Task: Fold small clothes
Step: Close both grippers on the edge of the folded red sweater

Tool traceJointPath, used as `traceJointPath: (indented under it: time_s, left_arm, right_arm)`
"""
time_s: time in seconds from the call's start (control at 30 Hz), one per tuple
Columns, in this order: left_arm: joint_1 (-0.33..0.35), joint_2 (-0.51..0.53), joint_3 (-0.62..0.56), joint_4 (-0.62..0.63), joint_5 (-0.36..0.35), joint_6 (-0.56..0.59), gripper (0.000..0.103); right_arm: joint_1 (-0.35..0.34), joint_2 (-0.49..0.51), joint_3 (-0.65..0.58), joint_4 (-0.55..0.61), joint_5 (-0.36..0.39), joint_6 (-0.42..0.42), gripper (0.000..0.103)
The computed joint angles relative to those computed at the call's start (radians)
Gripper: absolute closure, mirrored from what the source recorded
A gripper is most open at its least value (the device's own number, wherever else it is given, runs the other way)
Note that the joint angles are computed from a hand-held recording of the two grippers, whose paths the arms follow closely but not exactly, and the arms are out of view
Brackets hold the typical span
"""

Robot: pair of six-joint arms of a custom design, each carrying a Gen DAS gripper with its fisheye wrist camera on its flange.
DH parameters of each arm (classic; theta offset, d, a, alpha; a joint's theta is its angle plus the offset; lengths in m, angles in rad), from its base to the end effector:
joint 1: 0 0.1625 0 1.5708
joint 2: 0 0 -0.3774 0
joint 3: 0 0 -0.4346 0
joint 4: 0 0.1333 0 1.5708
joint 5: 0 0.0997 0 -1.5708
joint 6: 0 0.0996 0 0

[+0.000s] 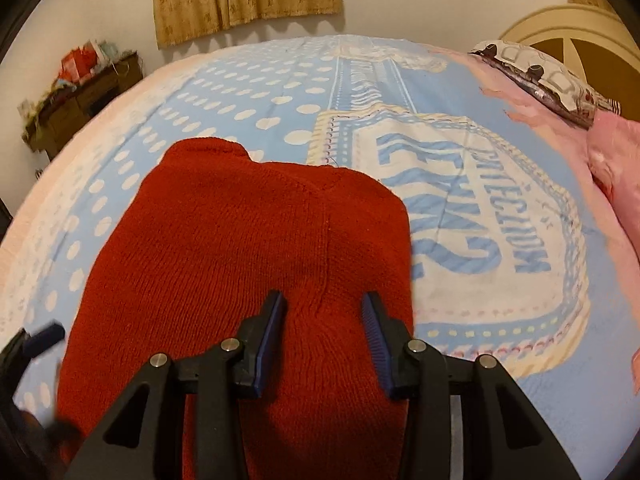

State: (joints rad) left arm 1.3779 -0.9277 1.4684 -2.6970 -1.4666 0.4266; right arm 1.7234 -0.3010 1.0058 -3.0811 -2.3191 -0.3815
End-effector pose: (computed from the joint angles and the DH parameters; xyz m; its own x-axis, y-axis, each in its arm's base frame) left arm -0.0002 -0.7506 0.2133 -0.8326 0.4607 -0.3076 0.5539 0.6891 -0.4672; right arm 0.1884 -0.7938 0.0142 -0.7023 0.0918 0.7060 -0.3952 0.7746 -0.4938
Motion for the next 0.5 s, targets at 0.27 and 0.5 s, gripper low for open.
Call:
traceJointPath:
  time_s: [0.27,0.5]
  left_arm:
    - [-0.016,0.037,-0.036,0.078,0.077,0.005,0.0]
    - [-0.03,0.021,-0.017,0.09,0.092,0.021,0.0]
  right_arm:
    - [-0.006,-0.128,0.201,-0.092,0.14,0.057,0.06]
    - [-0.031,-0.193,0.258,-0.023,0.219,0.079,0.056]
